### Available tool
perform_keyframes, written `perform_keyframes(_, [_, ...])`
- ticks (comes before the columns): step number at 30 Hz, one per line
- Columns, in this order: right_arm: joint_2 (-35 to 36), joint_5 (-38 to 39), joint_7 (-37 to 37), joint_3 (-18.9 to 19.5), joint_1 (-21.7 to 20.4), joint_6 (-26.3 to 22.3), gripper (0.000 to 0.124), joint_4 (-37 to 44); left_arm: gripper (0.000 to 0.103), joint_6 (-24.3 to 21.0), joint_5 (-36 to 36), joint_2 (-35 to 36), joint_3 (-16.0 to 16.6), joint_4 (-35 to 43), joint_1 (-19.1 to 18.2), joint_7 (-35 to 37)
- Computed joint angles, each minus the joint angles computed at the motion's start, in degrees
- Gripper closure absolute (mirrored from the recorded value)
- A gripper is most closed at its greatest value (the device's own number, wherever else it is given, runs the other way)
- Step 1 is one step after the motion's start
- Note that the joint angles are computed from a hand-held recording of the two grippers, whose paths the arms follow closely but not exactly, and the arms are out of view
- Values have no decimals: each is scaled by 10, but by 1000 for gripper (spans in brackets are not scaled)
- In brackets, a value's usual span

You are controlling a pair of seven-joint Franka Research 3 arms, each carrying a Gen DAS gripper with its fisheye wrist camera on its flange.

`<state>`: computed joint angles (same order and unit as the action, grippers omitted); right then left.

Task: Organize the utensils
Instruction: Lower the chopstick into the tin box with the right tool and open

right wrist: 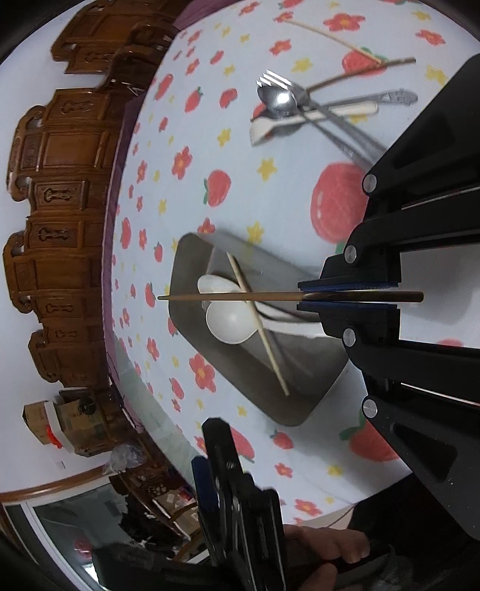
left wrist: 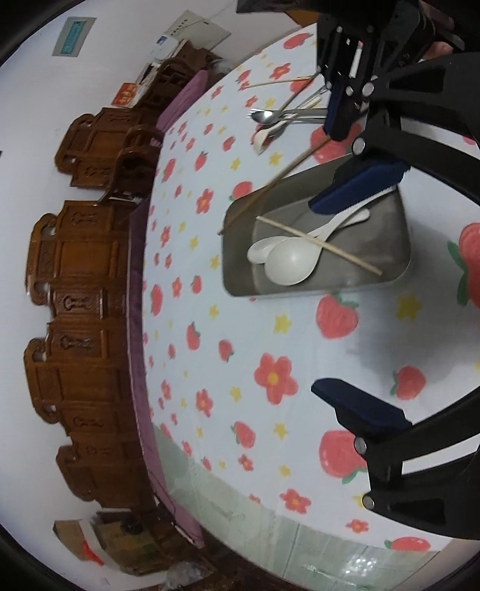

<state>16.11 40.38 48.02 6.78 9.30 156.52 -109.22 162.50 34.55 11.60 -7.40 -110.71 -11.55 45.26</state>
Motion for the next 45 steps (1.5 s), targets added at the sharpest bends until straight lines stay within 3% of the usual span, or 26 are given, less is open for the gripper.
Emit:
perform_keyframes(18, [86,-94,153,-6,27,-66,118,109,13,17,6,-20,6,-18,21,-17])
perform_keyframes(26, [103,-84,143,8,17,-76,116,130,13,16,4,-20,5,-18,22,-14])
perform_keyframes(45, [65,9,10,30,-16,-61,109,95,13,20,-3,-7,1,-5,12,-6])
